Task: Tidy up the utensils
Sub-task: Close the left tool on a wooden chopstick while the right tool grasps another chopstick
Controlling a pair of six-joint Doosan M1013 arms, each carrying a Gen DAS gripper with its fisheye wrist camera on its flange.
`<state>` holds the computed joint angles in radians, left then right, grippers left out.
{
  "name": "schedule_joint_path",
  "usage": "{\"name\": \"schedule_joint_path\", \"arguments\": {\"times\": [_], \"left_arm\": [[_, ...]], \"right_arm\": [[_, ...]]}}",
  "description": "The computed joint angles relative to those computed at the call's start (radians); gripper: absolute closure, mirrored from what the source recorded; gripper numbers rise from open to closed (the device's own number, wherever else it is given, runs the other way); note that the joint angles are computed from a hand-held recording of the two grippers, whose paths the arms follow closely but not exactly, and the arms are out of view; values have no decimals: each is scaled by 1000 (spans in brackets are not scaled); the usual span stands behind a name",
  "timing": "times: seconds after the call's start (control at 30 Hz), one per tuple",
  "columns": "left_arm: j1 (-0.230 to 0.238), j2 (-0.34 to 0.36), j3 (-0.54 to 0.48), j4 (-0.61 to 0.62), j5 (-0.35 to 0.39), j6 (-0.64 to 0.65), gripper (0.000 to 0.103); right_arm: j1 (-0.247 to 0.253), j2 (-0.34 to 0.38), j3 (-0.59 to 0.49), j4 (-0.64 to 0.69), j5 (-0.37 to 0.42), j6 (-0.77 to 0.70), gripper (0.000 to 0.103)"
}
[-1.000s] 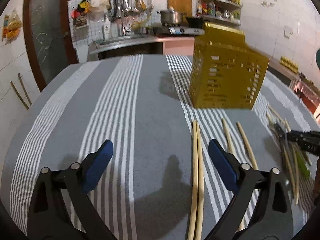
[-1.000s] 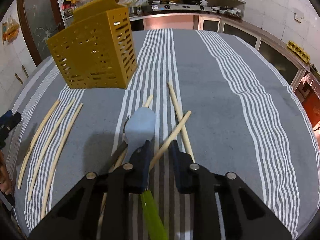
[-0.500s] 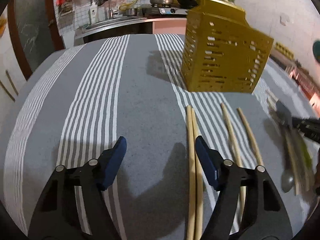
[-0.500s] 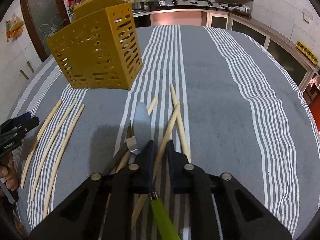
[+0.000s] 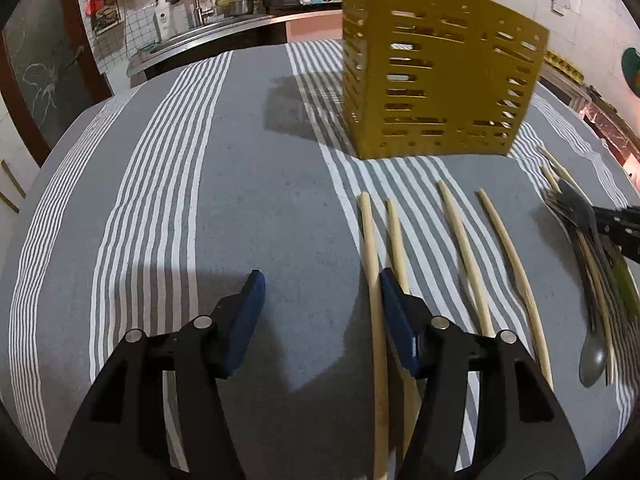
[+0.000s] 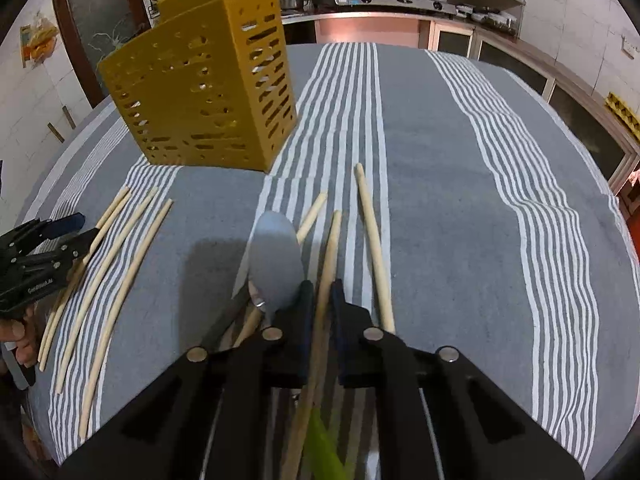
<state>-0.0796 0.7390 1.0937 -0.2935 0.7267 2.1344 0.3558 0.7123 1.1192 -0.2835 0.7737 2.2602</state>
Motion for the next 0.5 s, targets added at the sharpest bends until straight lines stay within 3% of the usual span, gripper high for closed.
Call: {"name": "schedule_joint_path", "arguments": {"times": [0.13, 0.23, 0.27, 0.3, 0.5], "left_arm": [[-11, 15, -32, 50, 23, -25, 53], [-16, 24, -55, 48, 58, -14, 68], [-17, 26, -62, 46, 69, -14, 77], [-17, 26, -64, 44, 76, -16, 94], [-19, 18, -58, 47, 110, -4, 99]], "right_arm": [[-4, 13, -24, 16, 30, -39, 95], [-5, 23, -43, 19, 55, -68, 95], [-6, 26, -48, 29, 60, -75, 95], [-8, 28, -54, 39, 67, -84, 95], [-17, 47, -99, 86, 127, -176, 97]]}}
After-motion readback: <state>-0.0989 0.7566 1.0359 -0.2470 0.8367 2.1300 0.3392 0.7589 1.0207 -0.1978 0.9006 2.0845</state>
